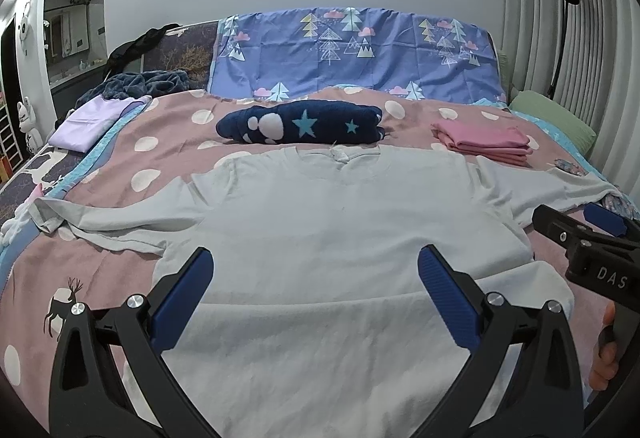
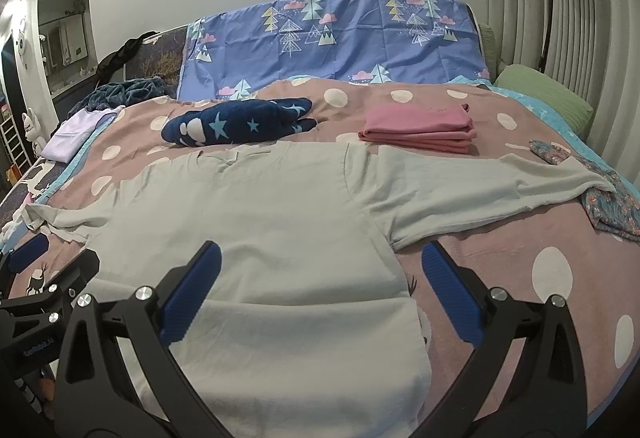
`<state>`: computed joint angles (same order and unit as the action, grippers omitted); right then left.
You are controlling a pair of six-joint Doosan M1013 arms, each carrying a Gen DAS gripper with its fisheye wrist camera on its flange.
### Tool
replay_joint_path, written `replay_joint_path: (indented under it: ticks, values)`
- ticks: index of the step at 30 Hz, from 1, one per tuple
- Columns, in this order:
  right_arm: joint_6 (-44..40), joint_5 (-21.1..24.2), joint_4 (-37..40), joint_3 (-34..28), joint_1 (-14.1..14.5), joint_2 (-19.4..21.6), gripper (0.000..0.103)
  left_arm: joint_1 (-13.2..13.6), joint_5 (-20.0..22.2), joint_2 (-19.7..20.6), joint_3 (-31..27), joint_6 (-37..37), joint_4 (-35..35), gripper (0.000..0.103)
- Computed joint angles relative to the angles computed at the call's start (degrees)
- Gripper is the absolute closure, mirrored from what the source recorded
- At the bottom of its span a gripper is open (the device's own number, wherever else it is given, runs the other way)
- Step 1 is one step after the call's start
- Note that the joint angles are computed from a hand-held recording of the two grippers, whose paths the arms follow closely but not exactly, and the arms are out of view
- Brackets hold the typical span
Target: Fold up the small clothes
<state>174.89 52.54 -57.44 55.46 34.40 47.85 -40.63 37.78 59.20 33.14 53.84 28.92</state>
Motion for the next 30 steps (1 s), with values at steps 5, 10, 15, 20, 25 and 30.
replay_joint_path:
  ticks: [5,10,15,20,25,30]
  values:
    - [-0.3,-0.1,0.1,0.1,-0.1,-0.1,0.002,0.1,0.0,0.1,0.0,0.9,-1.0,0.001]
    - [-0.3,-0.1,0.1,0.1,-0.1,-0.1,0.002,0.1,-0.1,0.1,0.0,2.1,-2.0,0.001]
    - [-0.2,-0.2,0.1,0.1,0.0,-0.1,0.002,0.1,0.1,0.3,-0.3,2.7,-2.8,0.001]
    - [-0.3,-0.2,0.1,0.2,0.0,-0.1,0.002,0.1,0.5,0.6,-0.9,3.5,-3.6,0.001]
    - [-0.5,-0.1,0.3,0.0,0.0,0.1,0.002,0.2,0.7,0.8,-1.2,4.1,-4.4,0.001]
    - [-0.7,-0.1,0.5,-0.3,0.1,0.4,0.002,0.3,0.7,0.8,-1.3,4.7,-5.5,0.001]
